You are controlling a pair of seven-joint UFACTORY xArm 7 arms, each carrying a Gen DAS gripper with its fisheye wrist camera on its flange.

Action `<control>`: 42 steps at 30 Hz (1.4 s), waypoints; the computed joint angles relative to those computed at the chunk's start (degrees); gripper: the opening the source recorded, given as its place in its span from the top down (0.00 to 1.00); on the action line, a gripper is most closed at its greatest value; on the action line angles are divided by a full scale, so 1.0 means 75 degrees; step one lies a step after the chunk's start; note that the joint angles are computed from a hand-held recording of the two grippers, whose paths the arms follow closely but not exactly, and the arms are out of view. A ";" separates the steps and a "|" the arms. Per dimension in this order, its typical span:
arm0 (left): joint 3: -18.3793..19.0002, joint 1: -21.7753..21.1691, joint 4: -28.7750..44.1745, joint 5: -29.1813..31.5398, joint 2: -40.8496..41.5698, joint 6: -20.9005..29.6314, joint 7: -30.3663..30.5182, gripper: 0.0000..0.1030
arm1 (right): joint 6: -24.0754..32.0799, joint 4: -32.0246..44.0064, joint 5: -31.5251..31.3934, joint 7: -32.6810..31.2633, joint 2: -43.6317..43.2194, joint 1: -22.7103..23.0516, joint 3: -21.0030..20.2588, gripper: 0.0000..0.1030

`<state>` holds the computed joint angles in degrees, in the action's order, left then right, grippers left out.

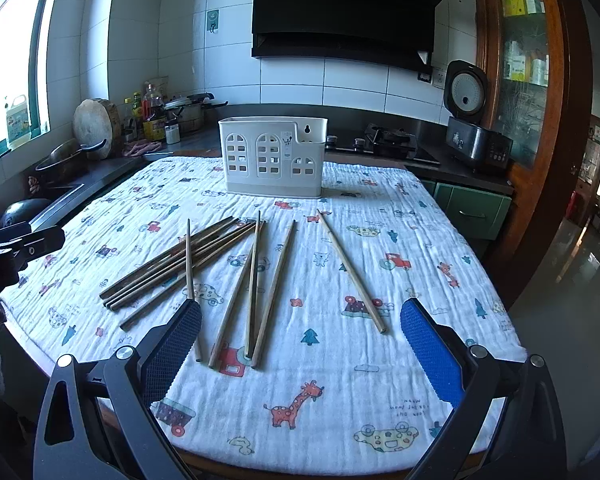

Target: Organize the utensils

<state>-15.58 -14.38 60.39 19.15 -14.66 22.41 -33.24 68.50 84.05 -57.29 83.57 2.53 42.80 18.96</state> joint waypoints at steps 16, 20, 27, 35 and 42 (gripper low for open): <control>0.0134 -0.0776 0.0706 -0.0850 0.0956 0.0569 0.0427 0.13 | -0.0753 -0.0927 0.0464 -0.0430 -0.0576 -0.0721 -0.0071 0.08; 0.0152 -0.1055 0.0869 -0.1285 0.1256 0.0696 0.0404 0.25 | -0.1151 -0.1321 0.0607 -0.0661 -0.0828 -0.0997 -0.0065 0.12; 0.0177 -0.1433 0.1450 -0.1489 0.1919 0.1053 0.0020 0.48 | -0.2103 -0.2150 0.1032 -0.1006 -0.1352 -0.1658 -0.0104 0.28; 0.0335 -0.1746 0.2022 -0.1585 0.2577 0.1384 -0.0547 0.65 | -0.2968 -0.2463 0.1587 -0.1761 -0.1375 -0.2238 -0.0150 0.36; 0.0478 -0.1911 0.2536 -0.1388 0.2979 0.1784 -0.0951 0.70 | -0.3469 -0.2464 0.1846 -0.2167 -0.1237 -0.2410 -0.0214 0.44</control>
